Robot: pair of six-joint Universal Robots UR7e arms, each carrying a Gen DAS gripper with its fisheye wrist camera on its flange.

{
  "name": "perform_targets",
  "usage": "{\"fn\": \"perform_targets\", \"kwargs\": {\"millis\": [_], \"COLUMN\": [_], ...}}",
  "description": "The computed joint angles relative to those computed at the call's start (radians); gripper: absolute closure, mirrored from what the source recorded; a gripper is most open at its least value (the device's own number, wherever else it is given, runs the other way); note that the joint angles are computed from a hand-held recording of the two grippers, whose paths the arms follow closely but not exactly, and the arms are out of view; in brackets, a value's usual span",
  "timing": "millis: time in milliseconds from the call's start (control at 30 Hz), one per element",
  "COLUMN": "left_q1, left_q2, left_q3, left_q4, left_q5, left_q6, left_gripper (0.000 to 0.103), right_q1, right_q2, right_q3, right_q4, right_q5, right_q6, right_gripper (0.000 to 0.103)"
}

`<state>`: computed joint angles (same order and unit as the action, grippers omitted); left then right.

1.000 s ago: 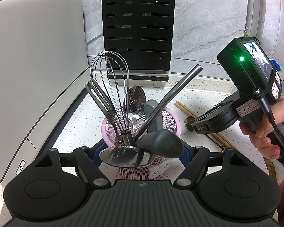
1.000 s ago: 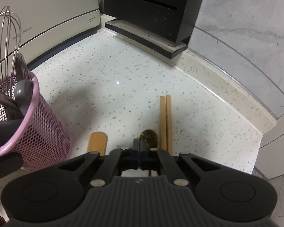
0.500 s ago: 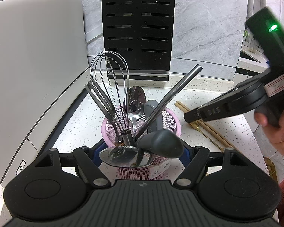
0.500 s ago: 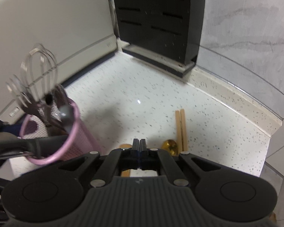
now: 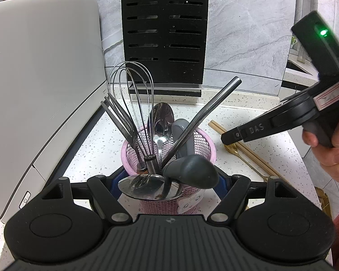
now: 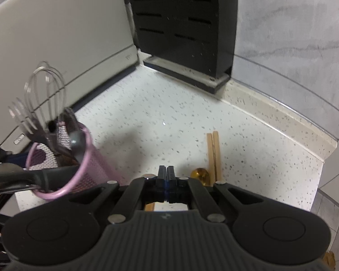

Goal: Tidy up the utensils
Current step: 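Close the right tool on the gold spoon handle and lift it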

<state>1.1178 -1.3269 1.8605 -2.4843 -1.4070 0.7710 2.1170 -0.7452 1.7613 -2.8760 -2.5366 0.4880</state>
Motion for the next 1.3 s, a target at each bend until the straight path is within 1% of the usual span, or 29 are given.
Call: {"fn": "perform_targets", "kwargs": {"millis": [67, 100, 133, 167, 200, 267, 367, 500, 600, 767, 833, 900, 1033, 1100, 1200, 1300], "left_q1": [0.0, 0.0, 0.0, 0.0, 0.0, 0.0, 0.0, 0.0, 0.0, 0.0, 0.0, 0.0, 0.0, 0.001, 0.001, 0.001], "left_q2": [0.0, 0.0, 0.0, 0.0, 0.0, 0.0, 0.0, 0.0, 0.0, 0.0, 0.0, 0.0, 0.0, 0.0, 0.0, 0.0], "left_q3": [0.0, 0.0, 0.0, 0.0, 0.0, 0.0, 0.0, 0.0, 0.0, 0.0, 0.001, 0.001, 0.002, 0.002, 0.001, 0.001], "left_q4": [-0.001, 0.0, 0.0, 0.0, 0.0, 0.0, 0.0, -0.001, -0.001, -0.001, -0.002, -0.002, -0.004, -0.003, -0.002, -0.002], "left_q5": [0.0, 0.0, 0.0, 0.0, 0.0, 0.001, 0.001, 0.001, 0.001, 0.001, 0.001, 0.001, 0.002, 0.001, 0.001, 0.002], "left_q6": [0.001, 0.0, 0.0, 0.0, 0.0, 0.0, 0.001, 0.0, 0.0, 0.0, 0.0, 0.0, 0.002, 0.003, 0.003, 0.003], "left_gripper": [0.016, 0.016, 0.016, 0.016, 0.016, 0.016, 0.016, 0.016, 0.016, 0.016, 0.016, 0.016, 0.016, 0.016, 0.016, 0.016], "right_q1": [-0.008, -0.011, -0.014, -0.017, -0.02, -0.03, -0.036, -0.036, -0.04, -0.043, -0.041, -0.04, -0.041, -0.038, -0.03, -0.028], "right_q2": [-0.001, -0.001, 0.0, 0.002, 0.003, 0.004, 0.006, 0.013, 0.017, 0.023, 0.026, 0.026, 0.021, 0.022, 0.022, 0.011], "right_q3": [0.0, -0.001, -0.003, -0.009, -0.012, -0.018, -0.024, -0.033, -0.043, -0.051, -0.056, -0.057, -0.05, -0.051, -0.052, -0.04], "right_q4": [0.016, 0.027, 0.041, 0.072, 0.093, 0.136, 0.178, 0.206, 0.237, 0.259, 0.272, 0.287, 0.266, 0.264, 0.264, 0.232], "right_q5": [-0.004, -0.01, -0.017, -0.029, -0.036, -0.038, -0.051, -0.073, -0.077, -0.084, -0.093, -0.104, -0.098, -0.102, -0.112, -0.079], "right_q6": [0.017, 0.024, 0.028, 0.041, 0.049, 0.071, 0.09, 0.093, 0.108, 0.124, 0.133, 0.142, 0.138, 0.142, 0.148, 0.152], "right_gripper": [0.103, 0.1, 0.1, 0.099, 0.096, 0.095, 0.081, 0.078, 0.078, 0.078, 0.083, 0.092, 0.096, 0.101, 0.103, 0.103]}}
